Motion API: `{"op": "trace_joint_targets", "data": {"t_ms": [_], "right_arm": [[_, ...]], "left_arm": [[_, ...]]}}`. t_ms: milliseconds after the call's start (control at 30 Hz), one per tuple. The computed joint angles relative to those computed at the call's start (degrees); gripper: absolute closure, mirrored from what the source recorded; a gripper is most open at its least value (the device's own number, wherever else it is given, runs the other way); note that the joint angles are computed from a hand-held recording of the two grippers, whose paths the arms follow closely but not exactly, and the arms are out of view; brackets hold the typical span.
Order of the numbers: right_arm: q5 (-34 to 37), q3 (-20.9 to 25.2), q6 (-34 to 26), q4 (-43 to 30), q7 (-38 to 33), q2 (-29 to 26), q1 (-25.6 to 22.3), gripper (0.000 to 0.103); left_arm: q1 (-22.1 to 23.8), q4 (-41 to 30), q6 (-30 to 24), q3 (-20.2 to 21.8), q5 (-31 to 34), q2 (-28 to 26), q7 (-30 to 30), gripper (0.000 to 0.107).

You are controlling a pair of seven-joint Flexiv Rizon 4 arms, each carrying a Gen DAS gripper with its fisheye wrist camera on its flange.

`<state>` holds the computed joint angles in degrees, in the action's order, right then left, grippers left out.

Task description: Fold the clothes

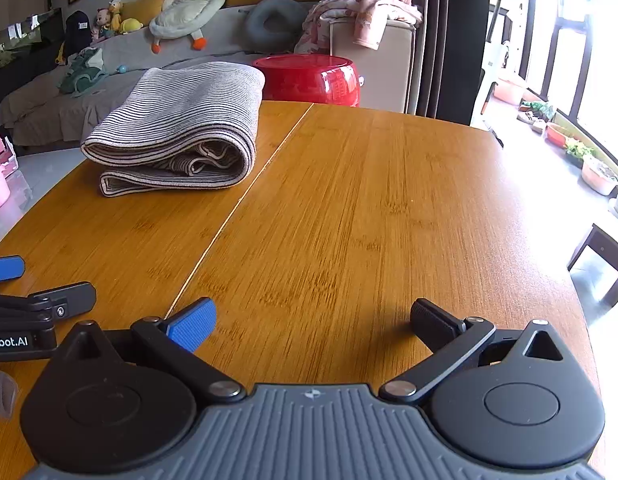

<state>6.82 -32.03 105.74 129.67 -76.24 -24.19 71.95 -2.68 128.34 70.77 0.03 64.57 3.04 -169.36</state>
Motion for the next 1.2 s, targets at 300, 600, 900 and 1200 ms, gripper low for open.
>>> {"op": "trace_joint_targets", "data": {"t_ms": [300, 600, 900, 1200], "right_arm": [[0.2, -0.3, 0.0, 0.0, 0.0, -0.1, 0.3, 0.0], [0.3, -1.2, -0.1, 0.0, 0.5, -0.4, 1.0, 0.0], [0.2, -1.0, 0.0, -0.1, 0.5, -0.4, 0.7, 0.0], [0.3, -1.0, 0.0, -0.1, 0.6, -0.5, 0.7, 0.0]], "left_arm": [[0.0, -0.1, -0.3, -0.1, -0.6, 0.0, 0.7, 0.004], [-0.2, -0.4, -0.7, 0.0, -0.3, -0.2, 0.4, 0.004], [-0.2, -0.6, -0.4, 0.3, -0.1, -0.5, 0.5, 0.004], [-0.4, -0.5, -0.7, 0.2, -0.2, -0.3, 0.4, 0.004]]}}
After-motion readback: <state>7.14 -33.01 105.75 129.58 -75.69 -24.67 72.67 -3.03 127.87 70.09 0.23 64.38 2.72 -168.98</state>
